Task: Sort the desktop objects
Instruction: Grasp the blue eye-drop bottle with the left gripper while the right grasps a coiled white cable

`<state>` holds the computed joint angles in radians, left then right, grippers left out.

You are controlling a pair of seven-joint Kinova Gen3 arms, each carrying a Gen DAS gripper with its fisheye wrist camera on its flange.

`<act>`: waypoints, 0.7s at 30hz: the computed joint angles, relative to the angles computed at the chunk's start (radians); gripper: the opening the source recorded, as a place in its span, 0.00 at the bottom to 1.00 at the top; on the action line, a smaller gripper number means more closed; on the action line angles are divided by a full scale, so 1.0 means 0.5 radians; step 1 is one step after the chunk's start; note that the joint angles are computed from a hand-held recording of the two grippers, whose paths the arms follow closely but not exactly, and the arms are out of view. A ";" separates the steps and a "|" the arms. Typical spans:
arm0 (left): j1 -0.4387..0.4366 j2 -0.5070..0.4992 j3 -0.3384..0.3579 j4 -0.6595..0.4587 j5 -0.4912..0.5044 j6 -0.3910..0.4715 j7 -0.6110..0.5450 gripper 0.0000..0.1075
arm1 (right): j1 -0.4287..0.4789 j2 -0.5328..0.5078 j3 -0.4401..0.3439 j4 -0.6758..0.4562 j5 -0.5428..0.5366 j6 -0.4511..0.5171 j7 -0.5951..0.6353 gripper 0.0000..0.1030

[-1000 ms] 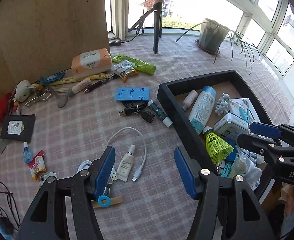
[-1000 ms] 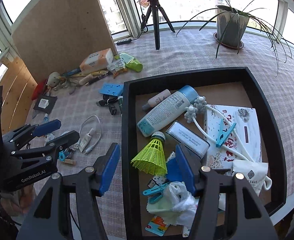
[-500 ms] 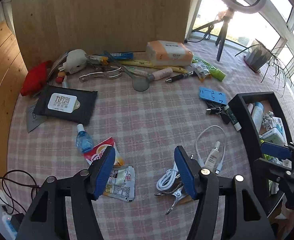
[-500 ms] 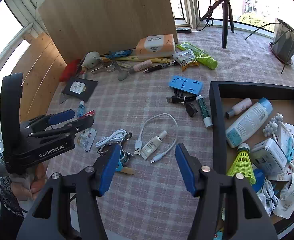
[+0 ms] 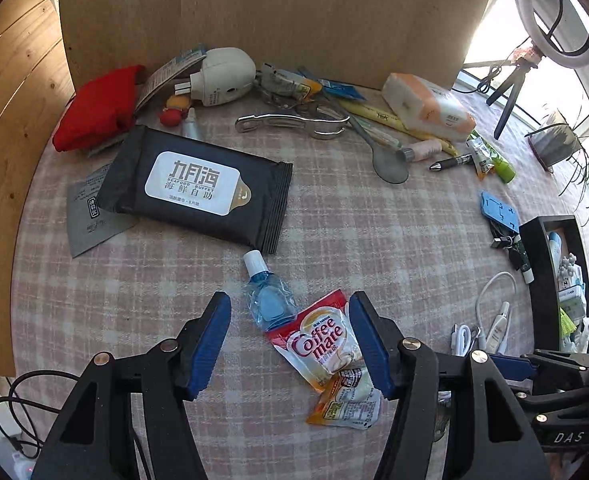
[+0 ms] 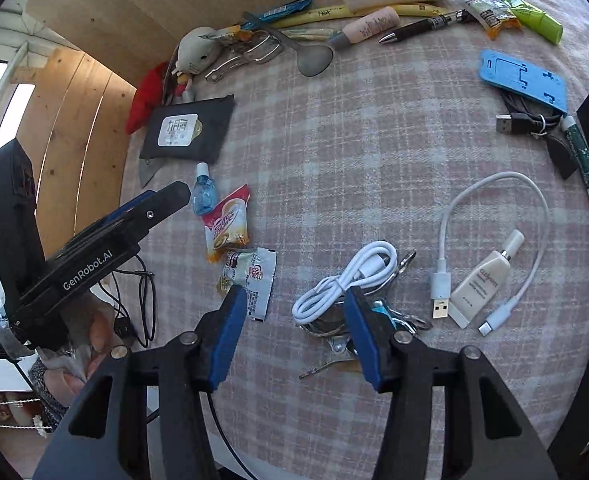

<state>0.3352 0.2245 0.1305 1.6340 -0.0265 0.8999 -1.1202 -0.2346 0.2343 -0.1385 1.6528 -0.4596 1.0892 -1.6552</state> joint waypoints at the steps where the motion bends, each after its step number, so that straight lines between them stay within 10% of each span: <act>1: -0.017 0.009 0.003 0.000 0.022 -0.004 -0.027 0.55 | -0.011 0.013 0.003 -0.011 0.017 0.013 -0.028 0.49; 21: -0.091 0.118 -0.021 -0.027 0.117 -0.008 -0.181 0.55 | -0.120 0.146 -0.009 -0.203 0.256 0.131 -0.241 0.47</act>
<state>0.2897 0.2833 0.1201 1.6206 0.0320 0.8959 -1.2105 -0.2945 0.3072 -0.1428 1.5511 -0.3316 1.1547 -1.7759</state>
